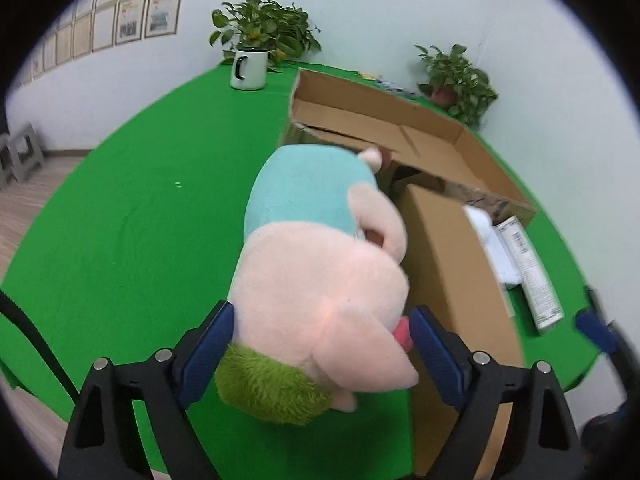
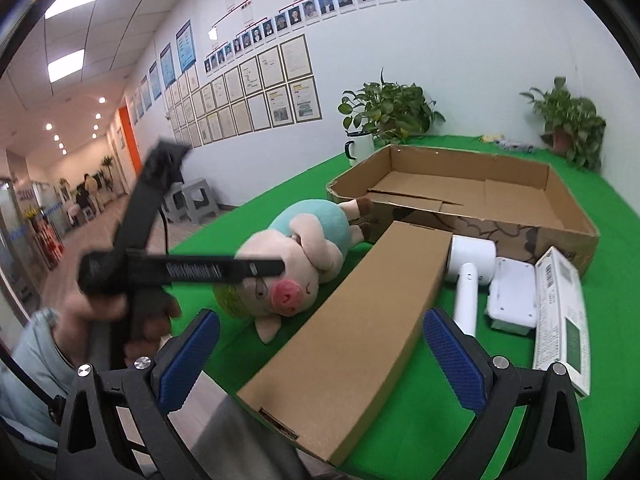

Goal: Organize objects
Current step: 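Grasp the pink plush pig with the left gripper and lift it, then carry the plush pig with the left gripper over the open cardboard box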

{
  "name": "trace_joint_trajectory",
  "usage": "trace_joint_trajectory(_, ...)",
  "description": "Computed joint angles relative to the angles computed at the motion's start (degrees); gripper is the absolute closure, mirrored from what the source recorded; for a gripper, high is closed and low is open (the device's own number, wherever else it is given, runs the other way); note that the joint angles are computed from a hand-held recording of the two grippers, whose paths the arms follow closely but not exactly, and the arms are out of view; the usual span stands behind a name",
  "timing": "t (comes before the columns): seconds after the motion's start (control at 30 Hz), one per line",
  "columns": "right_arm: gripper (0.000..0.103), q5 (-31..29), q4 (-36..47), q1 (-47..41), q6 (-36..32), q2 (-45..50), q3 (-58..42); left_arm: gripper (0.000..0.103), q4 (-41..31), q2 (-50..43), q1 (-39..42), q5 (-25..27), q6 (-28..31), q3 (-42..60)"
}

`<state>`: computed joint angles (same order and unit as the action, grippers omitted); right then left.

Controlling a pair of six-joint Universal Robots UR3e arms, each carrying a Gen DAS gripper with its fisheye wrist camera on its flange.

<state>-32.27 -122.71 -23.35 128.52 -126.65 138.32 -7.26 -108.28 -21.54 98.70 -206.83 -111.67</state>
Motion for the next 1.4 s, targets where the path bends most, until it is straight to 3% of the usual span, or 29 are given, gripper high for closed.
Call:
trace_joint_trajectory(0.13, 0.000, 0.6, 3.0, 2.6, 0.0, 6.3, -5.8, 0.024, 3.1, 0.8, 1.0, -1.2, 0.2, -2.9)
trace_joint_trajectory(0.33, 0.000, -1.0, -4.5, 12.1, 8.9, 19.6, -15.2, 0.033, 4.5, 2.8, 2.1, -3.2, 1.1, -6.1)
trace_joint_trajectory(0.5, 0.001, -3.9, -5.3, 22.8, 16.9, 34.5, -32.6, 0.039, 6.6, 6.4, 3.7, -5.8, -0.3, -11.1)
trace_joint_trajectory(0.63, 0.001, -11.4, -6.2, 31.4, 25.0, 46.6, -47.0, 0.041, 6.6, 9.3, 2.0, -4.0, -2.3, -14.2)
trace_joint_trajectory(0.73, 0.001, -18.0, 0.1, 37.8, 28.8, 55.7, -59.5, 0.042, 6.8, 11.6, 1.9, -3.9, -3.3, -16.8)
trace_joint_trajectory(0.87, 0.006, -22.9, 5.0, 43.3, 32.2, 63.0, -68.3, 0.044, 6.7, 13.4, 1.3, -2.9, -3.8, -18.5)
trace_joint_trajectory(1.13, 0.023, -31.2, -1.0, 47.9, 37.6, 66.2, -70.0, 0.050, 6.6, 12.3, 0.5, -1.1, -3.0, -17.1)
trace_joint_trajectory(1.4, 0.034, -31.2, -6.3, 47.1, 38.1, 66.6, -66.6, 0.054, 5.5, 9.9, -1.5, 2.7, -2.7, -14.0)
